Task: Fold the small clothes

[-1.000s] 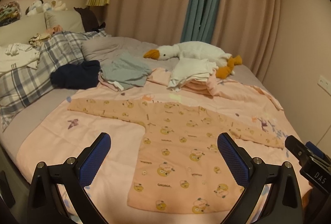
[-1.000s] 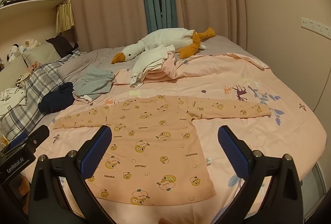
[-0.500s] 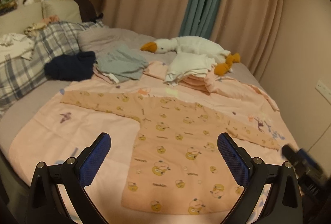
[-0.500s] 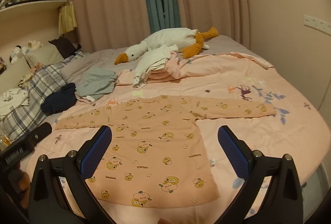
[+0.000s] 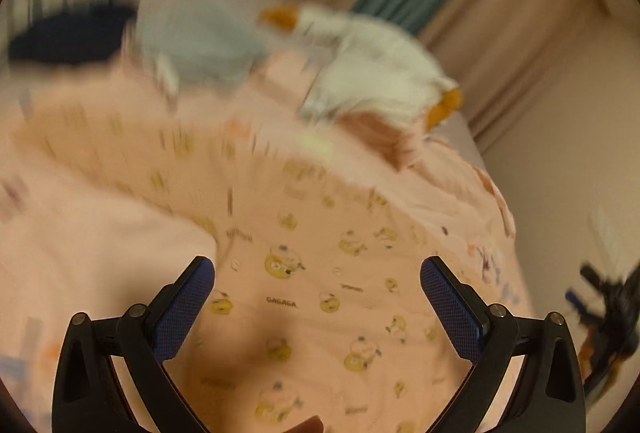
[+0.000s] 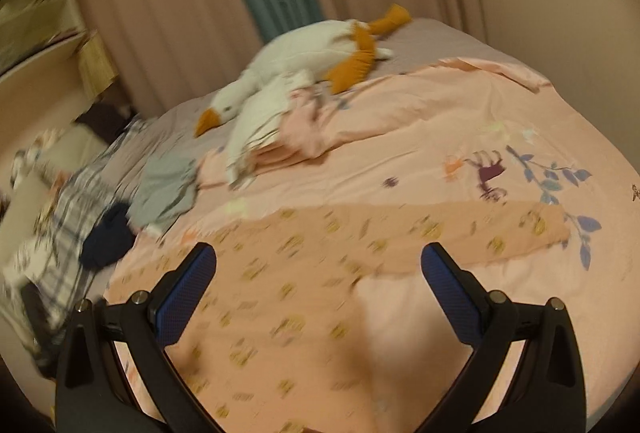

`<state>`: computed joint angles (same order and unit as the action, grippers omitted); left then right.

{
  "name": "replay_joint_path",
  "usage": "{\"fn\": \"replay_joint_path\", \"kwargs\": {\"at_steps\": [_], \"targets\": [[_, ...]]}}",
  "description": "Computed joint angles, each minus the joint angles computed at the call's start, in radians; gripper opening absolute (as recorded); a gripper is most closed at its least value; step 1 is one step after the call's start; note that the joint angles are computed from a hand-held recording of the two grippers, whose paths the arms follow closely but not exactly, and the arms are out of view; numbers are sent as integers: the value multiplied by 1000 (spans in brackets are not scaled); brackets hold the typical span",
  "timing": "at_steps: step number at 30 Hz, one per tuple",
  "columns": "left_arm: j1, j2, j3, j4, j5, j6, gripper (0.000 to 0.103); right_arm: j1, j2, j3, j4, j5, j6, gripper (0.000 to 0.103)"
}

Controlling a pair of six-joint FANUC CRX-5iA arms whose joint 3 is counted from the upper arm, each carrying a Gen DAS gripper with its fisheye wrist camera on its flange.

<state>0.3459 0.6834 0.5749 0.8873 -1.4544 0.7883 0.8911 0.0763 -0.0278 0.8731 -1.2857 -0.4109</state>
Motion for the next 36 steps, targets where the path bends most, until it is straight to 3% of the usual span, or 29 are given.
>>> {"fn": "replay_joint_path", "kwargs": {"at_steps": [2,5,7,8,9,12,15,16,18,21,23,24,26,28,29,30,34,36], "targets": [[-25,131,144,-38,-48,129,102,-43,-39,-46,-32,-6,-5,103],[-40,217,221,-88,-55,291,102,-118,-97,-121,-141,-41,6,103],[-45,242,237,-99,-84,263,102,-152,-131,-171,-205,-67,-9,102],[-46,211,183,-89,-54,209,102,-168,-167,-223,-240,-57,-42,101],[-46,184,137,-76,-32,166,102,-178,-215,-289,-265,-28,-101,100],[-51,205,144,-34,-108,140,100,-160,-371,-504,-239,94,-372,99],[-59,130,35,-72,-4,63,96,-102,-517,-707,-164,166,-702,90],[-66,119,29,-101,20,30,94,-96,-530,-724,-165,167,-730,86],[-88,41,-65,-170,138,-72,81,-80,-542,-739,-184,156,-748,83],[-114,-68,-230,-207,327,-209,78,-85,-551,-767,-170,177,-760,82],[-118,-83,-260,-213,382,-239,78,-91,-541,-774,-139,176,-776,75],[-122,-89,-270,-214,400,-245,78,-111,-538,-783,-131,189,-762,66],[-121,-85,-268,-211,403,-253,78,-135,-502,-753,-162,179,-707,43],[-114,-70,-254,-192,385,-247,78,-147,-477,-733,-205,153,-657,13],[-114,-67,-251,-187,386,-235,72,-147,-464,-726,-209,141,-639,13],[-114,-69,-253,-190,401,-216,60,-139,-462,-731,-197,131,-652,12],[-111,-62,-243,-189,426,-123,31,-114,-487,-763,-134,123,-775,8],[-102,-46,-216,-197,404,-56,20,-120,-467,-718,-131,106,-725,8]]}}
